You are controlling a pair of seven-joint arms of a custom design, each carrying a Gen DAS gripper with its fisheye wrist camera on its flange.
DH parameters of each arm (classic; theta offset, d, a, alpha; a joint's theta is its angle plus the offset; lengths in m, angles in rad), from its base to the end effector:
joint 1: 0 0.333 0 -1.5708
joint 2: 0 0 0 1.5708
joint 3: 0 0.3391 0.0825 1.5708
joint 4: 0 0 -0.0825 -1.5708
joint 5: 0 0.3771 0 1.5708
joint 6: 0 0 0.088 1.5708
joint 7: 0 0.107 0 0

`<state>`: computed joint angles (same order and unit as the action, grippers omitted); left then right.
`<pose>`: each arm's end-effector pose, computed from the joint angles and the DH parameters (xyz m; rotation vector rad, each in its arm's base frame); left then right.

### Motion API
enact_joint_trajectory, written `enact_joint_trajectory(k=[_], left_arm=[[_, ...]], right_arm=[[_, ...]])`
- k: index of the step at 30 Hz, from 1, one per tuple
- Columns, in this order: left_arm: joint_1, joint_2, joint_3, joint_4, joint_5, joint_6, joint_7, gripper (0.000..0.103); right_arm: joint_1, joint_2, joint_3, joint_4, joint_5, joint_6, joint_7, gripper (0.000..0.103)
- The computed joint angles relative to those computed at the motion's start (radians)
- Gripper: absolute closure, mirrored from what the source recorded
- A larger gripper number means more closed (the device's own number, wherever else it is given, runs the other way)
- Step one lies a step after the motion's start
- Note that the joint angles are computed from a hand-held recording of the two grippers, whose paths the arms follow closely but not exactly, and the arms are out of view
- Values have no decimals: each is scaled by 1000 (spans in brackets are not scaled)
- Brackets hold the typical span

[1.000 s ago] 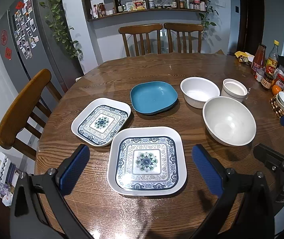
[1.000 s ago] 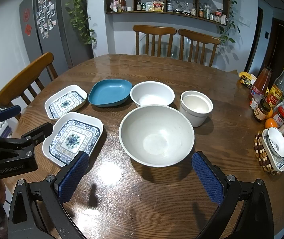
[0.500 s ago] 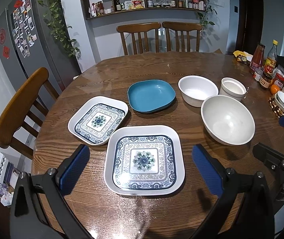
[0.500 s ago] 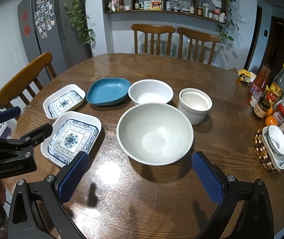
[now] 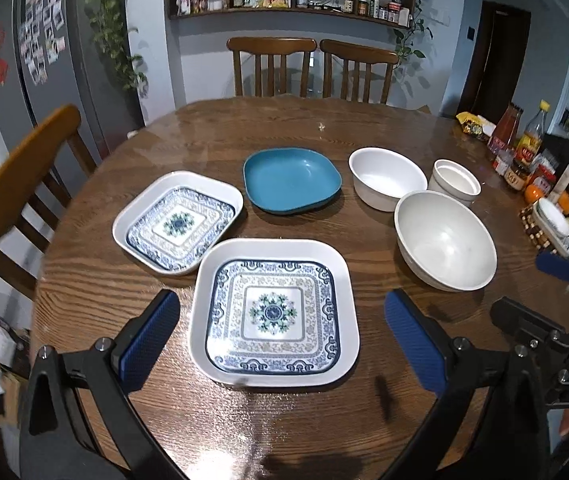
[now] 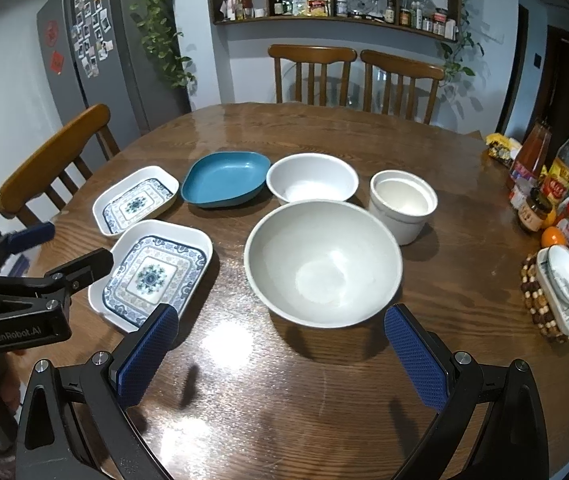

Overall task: Organize plates and bowls
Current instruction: 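Grip the rim of the nearer patterned square plate with both tools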

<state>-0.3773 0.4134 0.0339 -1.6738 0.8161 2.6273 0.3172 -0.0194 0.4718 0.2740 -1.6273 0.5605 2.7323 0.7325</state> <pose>0.6588 -0.2578 0.4428 -1.9881 1.4849 -0.6618 0.7138 0.1286 0.4472 -2.1071 1.1449 -0.3857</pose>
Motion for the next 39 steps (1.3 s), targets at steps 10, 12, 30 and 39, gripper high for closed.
enact_joint_trajectory(k=[10, 12, 30, 39], left_arm=[[64, -22, 0, -99, -86, 64, -14, 14], [99, -11, -21, -111, -162, 101, 39, 29], [108, 53, 3, -104, -529, 150, 342, 70], [80, 51, 32, -105, -530, 142, 353, 73]], right_arm=[[5, 57, 27, 45, 64, -143, -48, 0], [27, 83, 15, 73, 56, -170, -30, 11], [133, 313, -33, 398, -134, -377, 212, 74], [135, 326, -24, 415, -164, -373, 215, 90]])
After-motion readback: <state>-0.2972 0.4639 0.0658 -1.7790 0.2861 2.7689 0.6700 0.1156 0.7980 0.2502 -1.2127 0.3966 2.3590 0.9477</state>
